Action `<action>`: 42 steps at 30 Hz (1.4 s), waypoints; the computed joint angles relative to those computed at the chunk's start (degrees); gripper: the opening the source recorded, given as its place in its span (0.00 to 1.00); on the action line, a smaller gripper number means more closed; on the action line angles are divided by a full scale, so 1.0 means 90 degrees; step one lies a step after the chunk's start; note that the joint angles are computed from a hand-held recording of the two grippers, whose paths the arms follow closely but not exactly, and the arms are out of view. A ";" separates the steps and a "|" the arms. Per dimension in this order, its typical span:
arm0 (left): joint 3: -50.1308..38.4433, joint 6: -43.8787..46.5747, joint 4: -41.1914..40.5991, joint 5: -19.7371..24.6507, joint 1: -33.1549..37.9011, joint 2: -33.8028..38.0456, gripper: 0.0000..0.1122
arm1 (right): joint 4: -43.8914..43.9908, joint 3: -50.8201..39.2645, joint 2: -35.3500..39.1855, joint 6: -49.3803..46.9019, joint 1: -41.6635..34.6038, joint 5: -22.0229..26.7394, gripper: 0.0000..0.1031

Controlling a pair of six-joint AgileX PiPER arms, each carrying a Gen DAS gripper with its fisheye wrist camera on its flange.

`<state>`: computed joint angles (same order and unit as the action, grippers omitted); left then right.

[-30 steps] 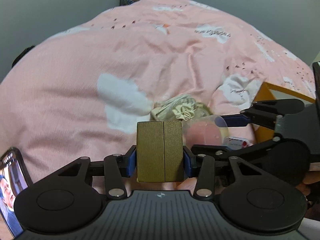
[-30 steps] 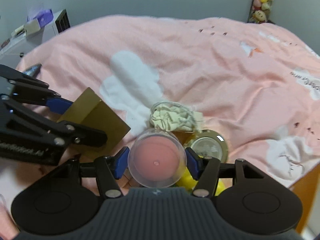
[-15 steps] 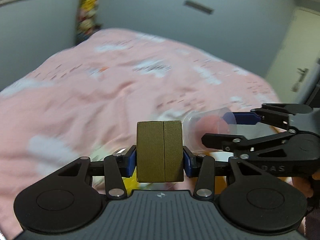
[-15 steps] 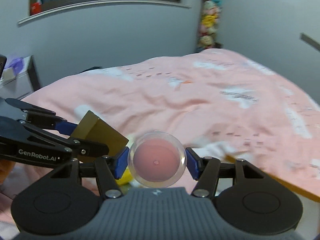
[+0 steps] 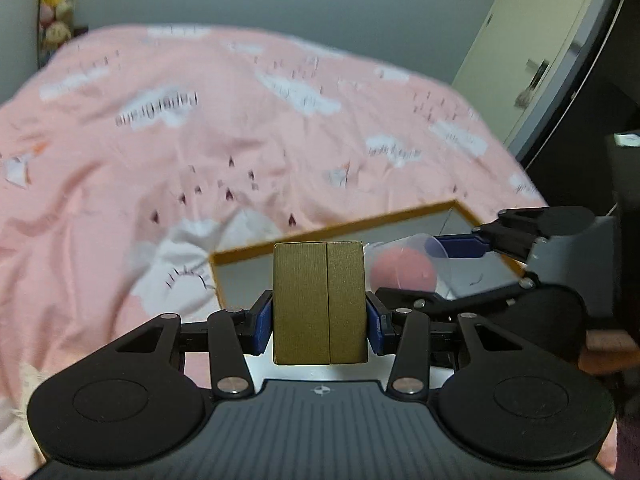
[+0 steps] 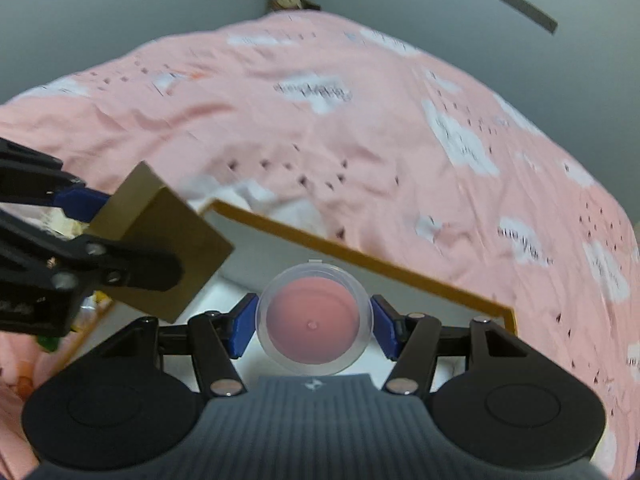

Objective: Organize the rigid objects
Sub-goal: 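Carry both items into the orange box and open both grippers, then withdraw both grippers from the box back toward the items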

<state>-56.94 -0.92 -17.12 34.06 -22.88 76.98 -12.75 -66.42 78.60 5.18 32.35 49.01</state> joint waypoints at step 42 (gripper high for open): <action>-0.0034 -0.0114 0.0329 0.0045 0.0905 0.0168 0.63 | 0.0726 -0.1046 0.2102 -0.1113 -0.0014 0.0273 0.58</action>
